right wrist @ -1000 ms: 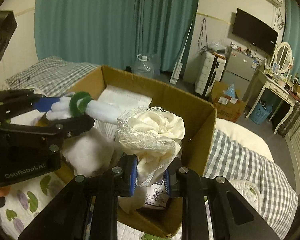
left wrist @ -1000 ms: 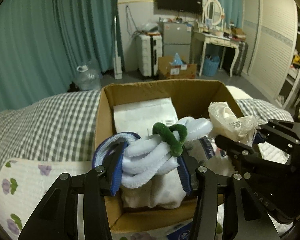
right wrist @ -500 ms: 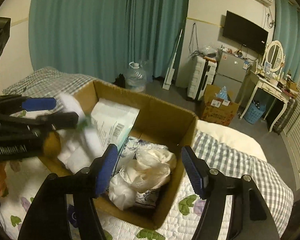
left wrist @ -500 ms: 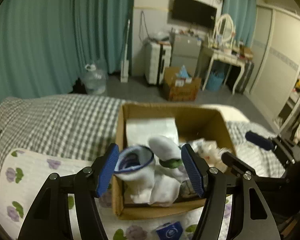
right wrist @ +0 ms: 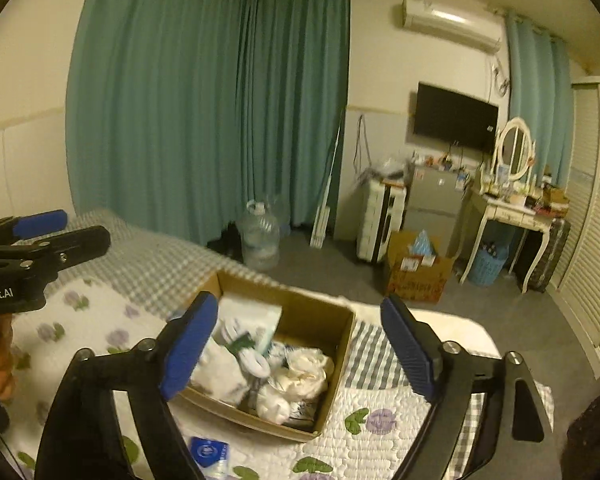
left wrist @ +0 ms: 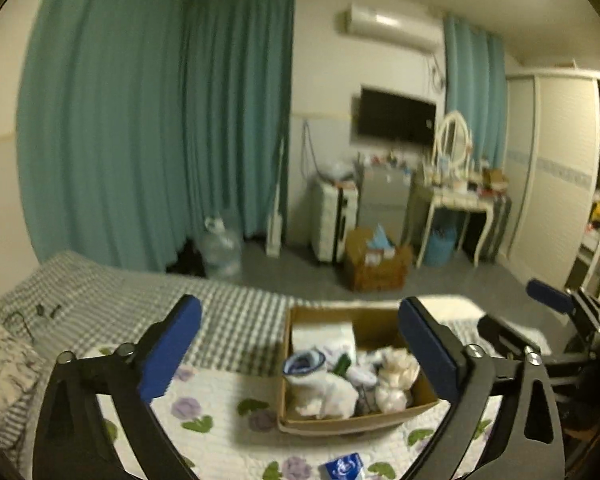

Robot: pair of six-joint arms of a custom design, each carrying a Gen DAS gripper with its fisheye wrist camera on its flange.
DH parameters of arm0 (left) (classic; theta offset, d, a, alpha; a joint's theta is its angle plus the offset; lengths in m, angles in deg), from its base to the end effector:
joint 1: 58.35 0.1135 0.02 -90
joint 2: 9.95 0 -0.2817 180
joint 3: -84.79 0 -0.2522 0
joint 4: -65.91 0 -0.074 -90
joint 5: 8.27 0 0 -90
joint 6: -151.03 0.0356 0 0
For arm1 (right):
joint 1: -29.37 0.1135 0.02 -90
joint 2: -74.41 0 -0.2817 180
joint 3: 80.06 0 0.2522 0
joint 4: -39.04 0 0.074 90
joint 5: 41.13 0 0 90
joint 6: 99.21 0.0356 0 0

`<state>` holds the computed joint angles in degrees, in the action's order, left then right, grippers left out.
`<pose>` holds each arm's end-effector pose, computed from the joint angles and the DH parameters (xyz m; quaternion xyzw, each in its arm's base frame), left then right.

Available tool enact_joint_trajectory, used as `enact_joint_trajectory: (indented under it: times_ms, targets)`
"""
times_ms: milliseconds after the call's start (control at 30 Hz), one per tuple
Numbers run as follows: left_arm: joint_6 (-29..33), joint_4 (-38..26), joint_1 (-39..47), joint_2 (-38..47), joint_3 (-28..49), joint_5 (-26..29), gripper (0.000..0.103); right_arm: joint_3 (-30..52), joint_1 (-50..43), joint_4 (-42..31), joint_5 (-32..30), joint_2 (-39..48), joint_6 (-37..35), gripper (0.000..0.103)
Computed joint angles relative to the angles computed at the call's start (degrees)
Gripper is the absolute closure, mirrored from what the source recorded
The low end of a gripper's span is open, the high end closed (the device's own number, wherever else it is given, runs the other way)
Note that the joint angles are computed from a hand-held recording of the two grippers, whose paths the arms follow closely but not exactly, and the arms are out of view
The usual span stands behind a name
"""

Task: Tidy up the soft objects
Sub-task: 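Withdraw both tools from the box toward the tissue pack and foam piece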

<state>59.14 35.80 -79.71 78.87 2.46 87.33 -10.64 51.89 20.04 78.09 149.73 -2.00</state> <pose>0.3390 -0.1363 0.3943 0.1666 0.8079 -0.1531 0.5442 0.2790 0.0968 0.3158 0.0259 0.8265 -0.0719 0.5578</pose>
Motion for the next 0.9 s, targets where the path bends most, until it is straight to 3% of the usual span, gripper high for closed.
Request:
enact_joint_trajectory:
  times_ms: [200, 300, 567, 667, 833, 900]
  targets:
    - [-0.3, -3.8, 2.4, -7.9, -1.8, 1.9, 0.0, 1.1, 11.2, -6.9, 12.6, -7.8, 2.5, 0.0]
    - [0.0, -4.9, 2.9, -11.8, -3.7, 2.7, 0.0, 2.4, 17.0, -11.2, 19.2, -10.6, 4.4, 0.0]
    - [3.3, -4.8, 2.2, -20.4, -10.6, -1.9, 0.0, 6.6, 31.3, -24.0, 32.9, -13.3, 11.7, 0.0]
    - [2.8, -5.6, 3.6, -22.6, -12.9, 1.9, 0.0, 8.0, 34.5, -28.4, 34.9, -13.2, 15.5, 0.0]
    - [4.2, -4.6, 3.2, -26.0, -17.0, -1.2, 0.0, 8.5, 39.8, -36.7, 38.0, -11.7, 26.0, 0.0]
    - [4.2, -6.2, 4.4, -26.1, -17.0, 1.9, 0.0, 8.1, 40.5, -38.0, 38.4, -11.6, 28.1, 0.0]
